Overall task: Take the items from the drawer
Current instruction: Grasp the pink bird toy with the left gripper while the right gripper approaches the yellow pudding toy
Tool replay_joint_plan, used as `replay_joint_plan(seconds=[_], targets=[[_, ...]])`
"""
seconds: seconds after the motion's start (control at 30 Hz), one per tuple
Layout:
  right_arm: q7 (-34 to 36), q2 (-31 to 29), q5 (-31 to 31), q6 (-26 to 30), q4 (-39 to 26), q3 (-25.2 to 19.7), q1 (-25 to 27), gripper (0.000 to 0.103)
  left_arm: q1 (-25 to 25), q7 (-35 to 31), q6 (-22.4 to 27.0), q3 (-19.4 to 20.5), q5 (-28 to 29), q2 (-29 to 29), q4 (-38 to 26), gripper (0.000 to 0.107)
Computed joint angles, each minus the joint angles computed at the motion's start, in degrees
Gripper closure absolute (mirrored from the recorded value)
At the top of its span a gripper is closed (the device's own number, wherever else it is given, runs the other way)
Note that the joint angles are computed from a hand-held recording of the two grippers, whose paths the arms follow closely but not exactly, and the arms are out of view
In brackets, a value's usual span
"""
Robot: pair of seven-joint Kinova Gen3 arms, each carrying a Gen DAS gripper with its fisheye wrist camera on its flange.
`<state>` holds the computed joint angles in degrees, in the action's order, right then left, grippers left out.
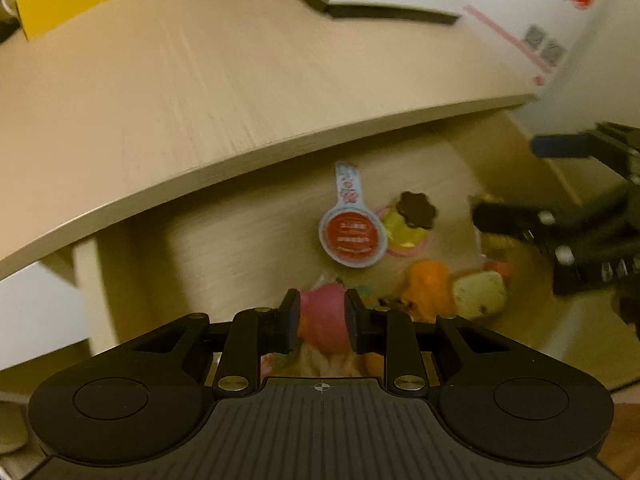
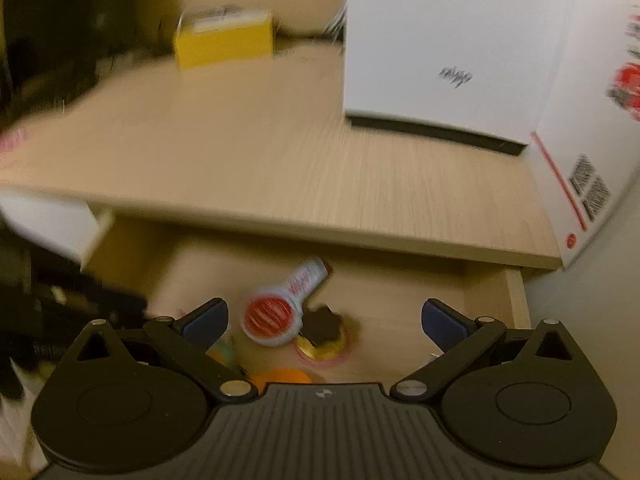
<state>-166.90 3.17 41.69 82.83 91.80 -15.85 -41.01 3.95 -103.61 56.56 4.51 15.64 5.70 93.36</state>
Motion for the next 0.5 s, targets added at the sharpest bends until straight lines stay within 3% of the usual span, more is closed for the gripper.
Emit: replay_joint_plan(seconds=[0.17, 0.5], targets=[[6.8, 0.02, -6.3, -4.39, 0.76, 3.1, 5.08, 0.0, 1.68, -2.02, 2.3, 1.28, -4.07, 4.74, -3.9, 0.081], [19.75, 2.99, -16.89, -13.41, 0.16, 7.28, 13.74, 0.0, -1.61, -11.16, 9.39, 2.28, 1.73, 10.32, -10.24, 0.081]])
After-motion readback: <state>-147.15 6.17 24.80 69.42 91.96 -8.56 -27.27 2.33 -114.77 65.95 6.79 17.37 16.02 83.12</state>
